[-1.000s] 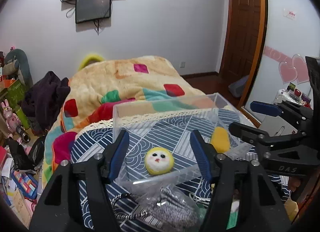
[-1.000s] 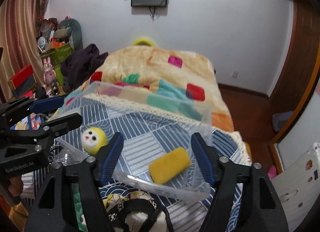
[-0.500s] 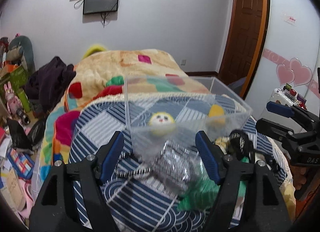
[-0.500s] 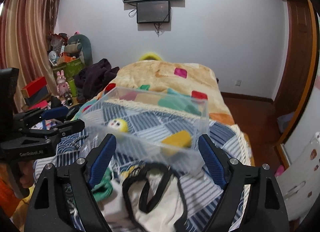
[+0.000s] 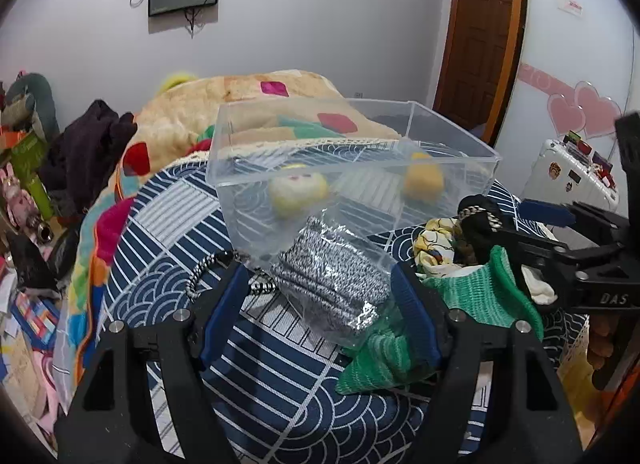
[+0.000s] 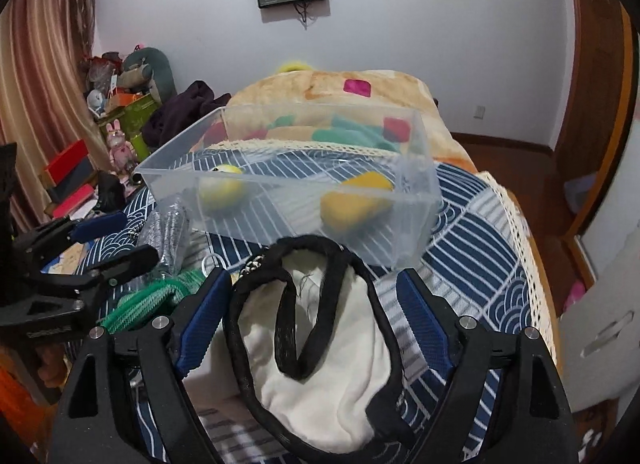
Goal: Organize soft objects
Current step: 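Grasp the silver glittery glove with the left tool while the right grasps the black garment, then lower the silver glove and black garment into the clear box and release both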
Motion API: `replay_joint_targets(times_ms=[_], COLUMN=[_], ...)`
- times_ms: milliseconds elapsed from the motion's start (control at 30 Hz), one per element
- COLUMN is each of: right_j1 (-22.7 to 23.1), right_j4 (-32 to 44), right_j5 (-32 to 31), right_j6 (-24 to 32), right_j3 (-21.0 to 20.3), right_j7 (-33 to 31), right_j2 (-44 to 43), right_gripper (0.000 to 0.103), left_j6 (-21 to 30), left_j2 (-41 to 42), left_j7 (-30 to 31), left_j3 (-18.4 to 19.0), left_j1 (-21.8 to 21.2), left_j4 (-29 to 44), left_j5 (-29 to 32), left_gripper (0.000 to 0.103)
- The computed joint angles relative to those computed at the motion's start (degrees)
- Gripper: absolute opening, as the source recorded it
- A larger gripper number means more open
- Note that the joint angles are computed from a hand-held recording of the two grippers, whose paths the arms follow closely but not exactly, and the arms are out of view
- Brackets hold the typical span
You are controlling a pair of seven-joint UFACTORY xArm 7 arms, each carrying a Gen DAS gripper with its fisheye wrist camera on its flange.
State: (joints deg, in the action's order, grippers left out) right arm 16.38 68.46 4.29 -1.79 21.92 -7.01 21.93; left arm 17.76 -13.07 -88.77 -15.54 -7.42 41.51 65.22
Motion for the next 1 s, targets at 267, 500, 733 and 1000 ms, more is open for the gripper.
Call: replay_joint_targets(times_ms=[267, 500, 733, 1000], right_j1=[-6.6, -11.6, -15.4, -9.4], right_j4=[-4.8, -3.7, -4.1, -5.6], right_j5=[1.6, 5.1, 9.4, 8.3], right_j6=[-1.2, 1.8, 1.8, -0.8], right_j3=[5.2, 11.1, 16.0, 9.3], right_j7=[0.3, -3.3, -8.2, -6.4], right_j2=[-2.0, 0.3, 1.5, -1.1], right_gripper=[0.074, 0.073, 0.044, 0.019], left_j6=[-3.7, -7.1, -6.9, -5.5], left_j2=[-0.1, 2.4, 2.6, -0.2], left_j7=[-2.2, -3.4, -6.7, -8.8], left_j3=[0.4, 0.7, 0.8, 0.7], left_j1=[1.6, 1.9, 1.2, 0.5], left_j4=[-2.2, -1.4, -1.1, -2.9], left_j5=[0.1, 1.1, 4.2, 4.4], left_gripper=[0.063, 0.044, 0.031, 0.022])
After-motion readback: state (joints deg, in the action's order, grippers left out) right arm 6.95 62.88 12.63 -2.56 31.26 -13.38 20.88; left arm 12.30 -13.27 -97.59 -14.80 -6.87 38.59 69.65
